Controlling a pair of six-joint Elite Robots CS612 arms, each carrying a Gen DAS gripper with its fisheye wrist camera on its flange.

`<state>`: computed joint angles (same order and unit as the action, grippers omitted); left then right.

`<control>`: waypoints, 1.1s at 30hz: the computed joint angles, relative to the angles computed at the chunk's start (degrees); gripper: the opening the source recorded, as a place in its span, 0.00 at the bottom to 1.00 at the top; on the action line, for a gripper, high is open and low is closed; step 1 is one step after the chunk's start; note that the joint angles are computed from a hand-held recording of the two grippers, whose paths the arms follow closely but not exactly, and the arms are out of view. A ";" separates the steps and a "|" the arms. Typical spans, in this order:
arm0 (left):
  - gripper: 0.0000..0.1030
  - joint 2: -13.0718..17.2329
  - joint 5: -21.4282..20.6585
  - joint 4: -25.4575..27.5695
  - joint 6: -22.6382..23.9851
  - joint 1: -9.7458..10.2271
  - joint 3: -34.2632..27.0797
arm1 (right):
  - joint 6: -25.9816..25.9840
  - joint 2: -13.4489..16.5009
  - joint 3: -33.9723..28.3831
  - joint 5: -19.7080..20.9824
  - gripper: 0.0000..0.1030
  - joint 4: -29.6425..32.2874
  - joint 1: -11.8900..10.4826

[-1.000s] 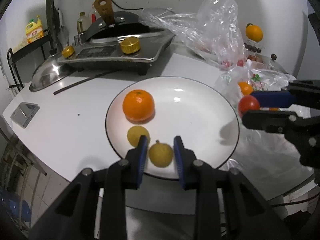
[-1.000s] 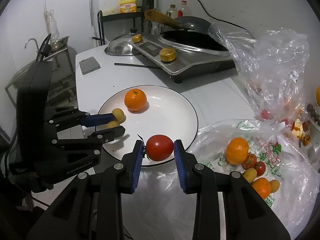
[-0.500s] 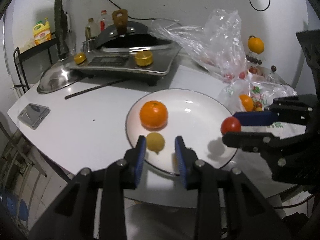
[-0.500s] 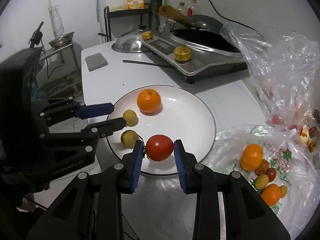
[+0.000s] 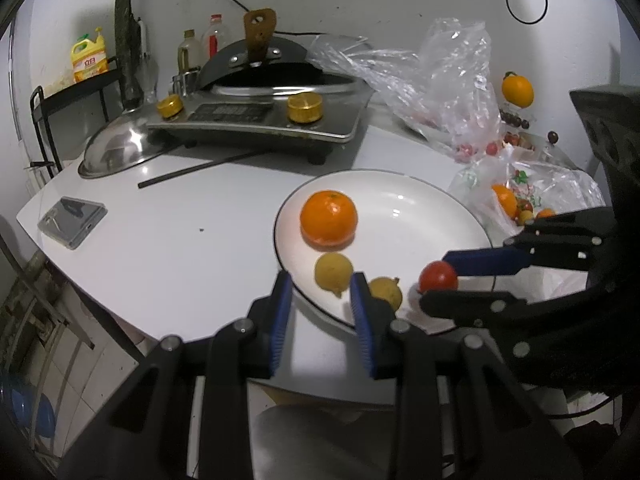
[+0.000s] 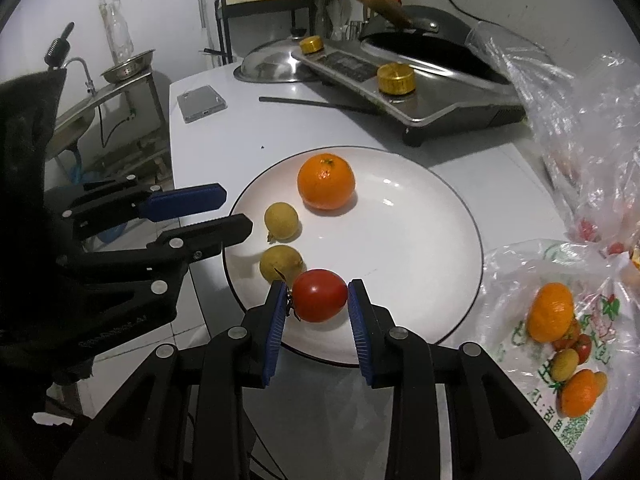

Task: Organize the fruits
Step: 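Lower the yellow fruit onto the plate and open the left gripper while the right gripper releases the tomato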

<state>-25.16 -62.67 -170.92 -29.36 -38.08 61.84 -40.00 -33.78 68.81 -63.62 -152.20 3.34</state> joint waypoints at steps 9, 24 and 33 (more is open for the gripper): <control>0.31 0.00 0.03 -0.20 0.02 0.05 0.13 | 0.31 0.83 -1.41 -0.08 0.33 2.52 0.34; 0.52 -0.75 1.95 -0.75 -0.07 -0.62 1.06 | 2.07 0.37 -1.00 0.84 0.34 2.68 -0.07; 0.52 -1.28 3.18 -0.61 0.68 -1.51 1.14 | 2.64 -1.29 1.56 2.03 0.35 -0.11 -0.90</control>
